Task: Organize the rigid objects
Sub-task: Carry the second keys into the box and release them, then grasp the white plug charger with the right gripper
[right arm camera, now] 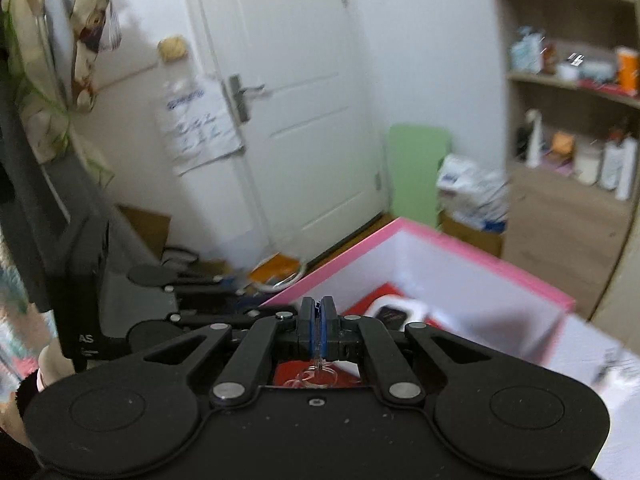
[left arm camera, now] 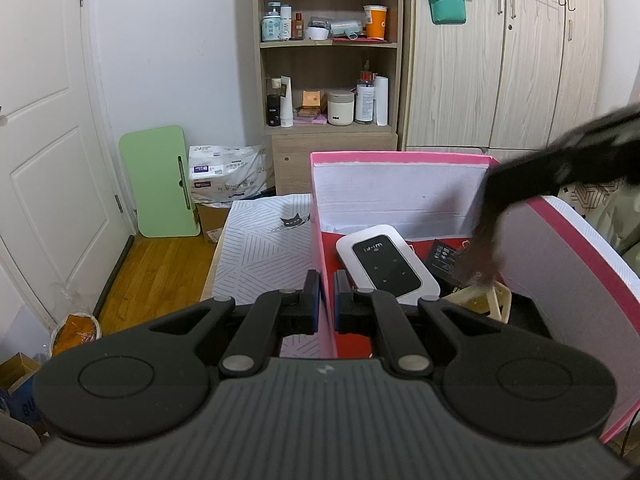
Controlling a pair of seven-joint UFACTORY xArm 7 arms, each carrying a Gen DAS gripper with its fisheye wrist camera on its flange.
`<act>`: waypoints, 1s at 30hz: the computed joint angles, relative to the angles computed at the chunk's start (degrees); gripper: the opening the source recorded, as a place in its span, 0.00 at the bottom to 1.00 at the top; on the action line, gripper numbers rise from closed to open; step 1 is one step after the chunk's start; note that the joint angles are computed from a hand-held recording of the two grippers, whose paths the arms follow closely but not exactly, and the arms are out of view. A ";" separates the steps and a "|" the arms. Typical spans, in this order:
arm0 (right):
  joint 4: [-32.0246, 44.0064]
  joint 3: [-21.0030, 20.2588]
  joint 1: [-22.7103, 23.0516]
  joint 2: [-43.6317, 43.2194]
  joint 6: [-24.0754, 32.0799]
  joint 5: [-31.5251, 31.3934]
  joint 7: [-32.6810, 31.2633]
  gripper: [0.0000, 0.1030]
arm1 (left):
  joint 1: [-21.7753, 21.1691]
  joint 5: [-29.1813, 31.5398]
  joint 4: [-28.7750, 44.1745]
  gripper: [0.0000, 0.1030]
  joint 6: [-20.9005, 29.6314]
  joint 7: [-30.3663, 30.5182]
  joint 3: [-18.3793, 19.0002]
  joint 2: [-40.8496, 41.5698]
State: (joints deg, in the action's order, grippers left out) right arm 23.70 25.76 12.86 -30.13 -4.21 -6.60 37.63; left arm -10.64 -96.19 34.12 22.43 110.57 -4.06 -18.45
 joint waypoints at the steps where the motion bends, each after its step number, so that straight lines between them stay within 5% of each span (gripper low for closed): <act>1: -0.15 -0.16 -0.07 2.19 -3.28 0.63 0.75 0.06 | -0.01 0.06 0.00 0.05 0.02 -0.14 -0.01 -0.01; 4: -1.53 -4.28 3.64 4.22 -6.92 3.39 1.94 0.10 | -0.08 0.00 0.03 0.05 -0.11 -0.15 -0.11 -0.03; 8: -5.69 -3.13 1.26 -4.00 -4.67 6.06 3.20 0.11 | -0.15 0.00 0.09 0.05 0.03 -0.34 -0.12 0.05; 15: -12.77 -4.15 -3.14 -25.63 13.57 4.16 7.54 0.22 | -0.15 0.03 0.16 0.05 0.22 -0.77 -0.06 0.11; 21: -17.46 -8.54 -7.21 -34.33 25.04 0.24 9.01 0.30 | -0.14 0.01 0.15 0.05 0.21 -0.75 -0.07 0.11; 25: -20.45 -10.09 -10.42 -33.95 25.63 -1.92 9.03 0.44 | -0.12 0.00 0.15 0.05 0.27 -0.83 -0.03 0.13; 30: -20.72 -8.48 -16.57 -22.38 17.44 -4.93 9.95 0.57 | -0.12 -0.24 0.30 0.05 0.17 -0.48 -0.13 0.35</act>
State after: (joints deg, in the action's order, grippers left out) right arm 2.98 17.28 -3.71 -52.51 13.23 -11.53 47.58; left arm -10.76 -96.42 34.42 22.60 110.09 -4.19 -18.10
